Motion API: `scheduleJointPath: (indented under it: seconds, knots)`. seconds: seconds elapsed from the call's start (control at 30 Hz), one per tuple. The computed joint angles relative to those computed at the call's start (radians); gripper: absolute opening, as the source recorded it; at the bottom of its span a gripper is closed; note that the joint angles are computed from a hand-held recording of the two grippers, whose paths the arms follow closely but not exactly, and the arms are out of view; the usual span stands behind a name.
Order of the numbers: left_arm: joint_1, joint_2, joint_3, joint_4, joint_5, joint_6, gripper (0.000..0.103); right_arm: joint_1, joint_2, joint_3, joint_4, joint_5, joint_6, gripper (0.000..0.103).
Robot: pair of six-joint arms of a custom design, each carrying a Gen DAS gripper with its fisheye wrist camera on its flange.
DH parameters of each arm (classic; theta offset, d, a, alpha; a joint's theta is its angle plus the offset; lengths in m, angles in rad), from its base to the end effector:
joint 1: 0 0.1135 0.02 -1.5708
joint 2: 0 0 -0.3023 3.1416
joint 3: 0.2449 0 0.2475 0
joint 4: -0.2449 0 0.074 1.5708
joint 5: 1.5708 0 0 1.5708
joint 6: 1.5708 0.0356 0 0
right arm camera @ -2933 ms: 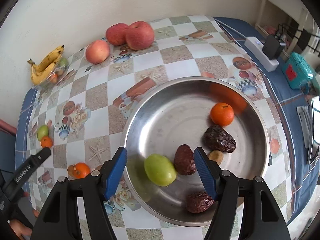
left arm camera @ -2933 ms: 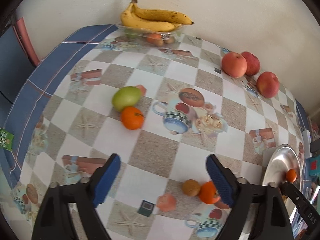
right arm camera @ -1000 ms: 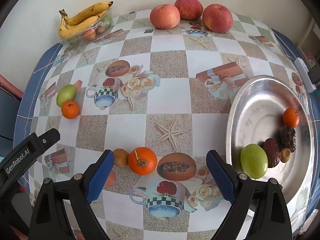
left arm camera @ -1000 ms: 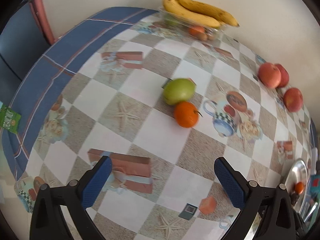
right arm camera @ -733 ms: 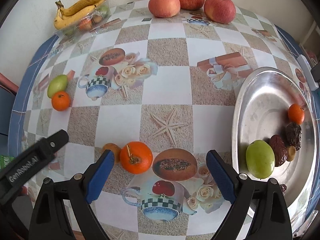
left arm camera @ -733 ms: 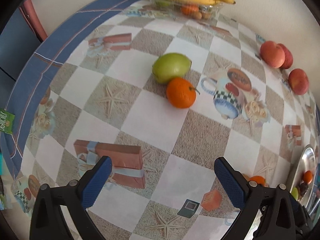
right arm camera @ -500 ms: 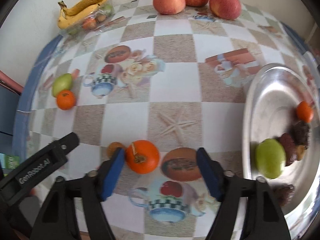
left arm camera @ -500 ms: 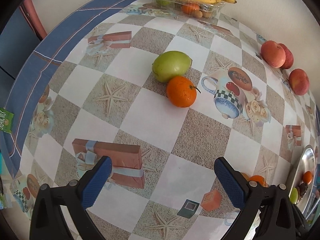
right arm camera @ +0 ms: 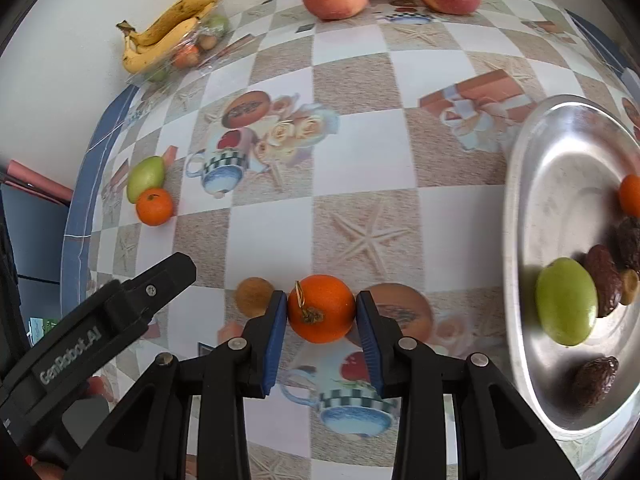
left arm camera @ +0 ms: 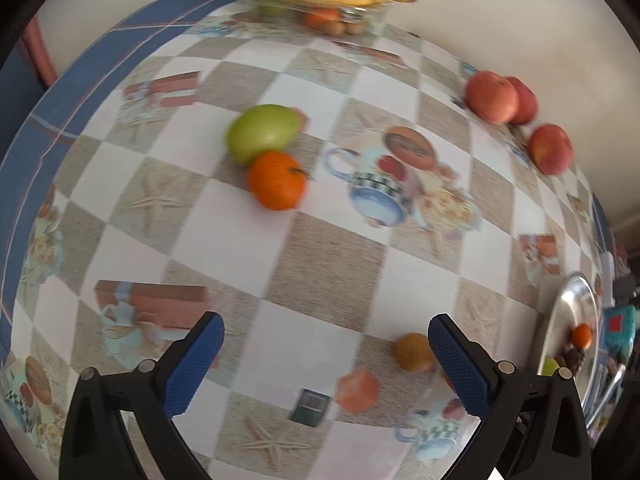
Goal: Organize fruits
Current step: 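Grasp a mandarin with the right tool while the left tool grasps a small brown fruit, then carry both held fruits over the steel bowl and open both tools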
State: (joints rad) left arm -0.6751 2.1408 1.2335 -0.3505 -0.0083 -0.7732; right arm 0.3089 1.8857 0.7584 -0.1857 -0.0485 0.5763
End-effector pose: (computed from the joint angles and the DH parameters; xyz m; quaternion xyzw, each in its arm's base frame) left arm 0.3218 -0.2573 0.1115 -0.0491 0.9866 -0.1002 0.1195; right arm 0.2841 0.0925 0.1039 0.1291 0.9830 0.0768 0.1058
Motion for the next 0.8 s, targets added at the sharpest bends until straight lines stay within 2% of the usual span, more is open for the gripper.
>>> scheduleJointPath:
  seconds: [0.1,0.13,0.3,0.37,0.47,0.63,0.8]
  knots:
    - [-0.025,0.013,0.024,0.001,0.022,0.022,0.097,-0.011,-0.016,0.001,-0.036,0.03,-0.008,0.037]
    - [-0.033,0.019,0.034,0.0,0.035,0.034,0.088,-0.015,-0.019,0.0,-0.041,0.035,-0.012,0.037]
    - [-0.038,0.032,0.048,0.015,0.099,0.04,0.069,-0.033,-0.03,-0.013,-0.042,0.028,-0.029,0.037]
    - [-0.032,0.037,0.044,0.029,0.128,0.032,0.054,-0.035,-0.049,-0.025,-0.055,0.035,-0.041,0.037]
    - [-0.024,0.041,0.027,0.053,0.166,0.017,0.042,-0.034,-0.06,-0.03,-0.064,0.045,-0.058,0.037]
    - [-0.016,0.044,-0.006,0.117,0.245,-0.014,0.027,-0.042,-0.061,-0.031,-0.067,0.031,-0.079,0.037]
    - [-0.012,0.038,-0.023,0.136,0.268,-0.048,0.027,-0.045,-0.065,-0.033,-0.069,0.03,-0.085,0.037]
